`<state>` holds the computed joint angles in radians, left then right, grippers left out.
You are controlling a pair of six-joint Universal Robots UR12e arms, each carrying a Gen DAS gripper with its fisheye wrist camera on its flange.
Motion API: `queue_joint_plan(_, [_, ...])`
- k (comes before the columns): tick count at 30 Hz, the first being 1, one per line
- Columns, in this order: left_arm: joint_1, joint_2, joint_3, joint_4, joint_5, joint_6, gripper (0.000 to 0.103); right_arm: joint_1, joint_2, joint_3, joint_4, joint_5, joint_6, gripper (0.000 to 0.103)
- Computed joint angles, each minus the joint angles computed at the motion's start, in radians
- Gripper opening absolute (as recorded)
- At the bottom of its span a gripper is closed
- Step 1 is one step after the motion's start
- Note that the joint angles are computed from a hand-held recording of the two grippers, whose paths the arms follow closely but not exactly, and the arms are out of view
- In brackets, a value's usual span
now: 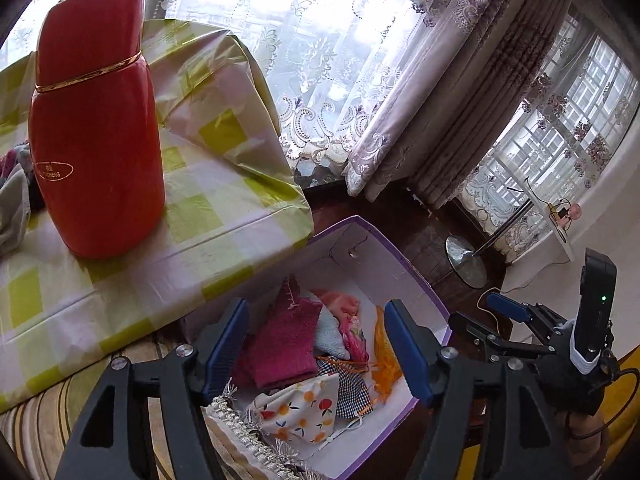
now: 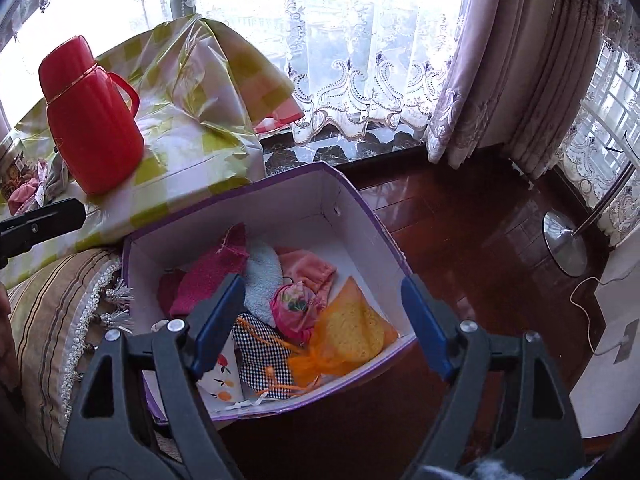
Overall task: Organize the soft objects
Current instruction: 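Move both open tools back to the remaining pile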
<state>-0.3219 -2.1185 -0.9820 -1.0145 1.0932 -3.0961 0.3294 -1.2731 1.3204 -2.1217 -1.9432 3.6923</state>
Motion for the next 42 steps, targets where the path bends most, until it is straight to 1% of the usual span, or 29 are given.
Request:
queue_joint_plan(5, [0.005, 0.009, -0.011, 0.025, 0.0, 0.005, 0.071, 0.005, 0.002, -0.007, -0.013, -0.001, -0.015, 0.083])
queue_joint_plan(11, [0.014, 0.028, -0.037, 0.075, 0.019, 0.014, 0.07, 0.017, 0.014, -0.024, -0.045, 0.028, -0.064, 0.083])
queue_joint_plan(16, [0.034, 0.048, -0.068, 0.13, 0.041, 0.008, 0.071, 0.029, 0.031, -0.047, -0.079, 0.07, -0.105, 0.083])
queue_joint_plan(21, [0.066, 0.059, -0.088, 0.164, 0.071, -0.028, 0.071, 0.043, 0.062, -0.09, -0.095, 0.129, -0.159, 0.083])
queue_joint_plan(25, [0.095, 0.067, -0.104, 0.188, 0.1, -0.064, 0.071, 0.063, 0.097, -0.141, -0.092, 0.151, -0.213, 0.083])
queue_joint_plan(35, [0.177, 0.085, -0.139, 0.237, 0.17, -0.141, 0.071, 0.098, 0.175, -0.259, -0.093, 0.192, -0.287, 0.083])
queue_joint_plan(38, [0.202, 0.089, -0.147, 0.25, 0.197, -0.164, 0.071, 0.11, 0.205, -0.303, -0.087, 0.207, -0.325, 0.083])
queue_joint_plan(42, [0.232, 0.087, -0.147, 0.263, 0.236, -0.202, 0.071, 0.119, 0.246, -0.365, -0.067, 0.254, -0.357, 0.083])
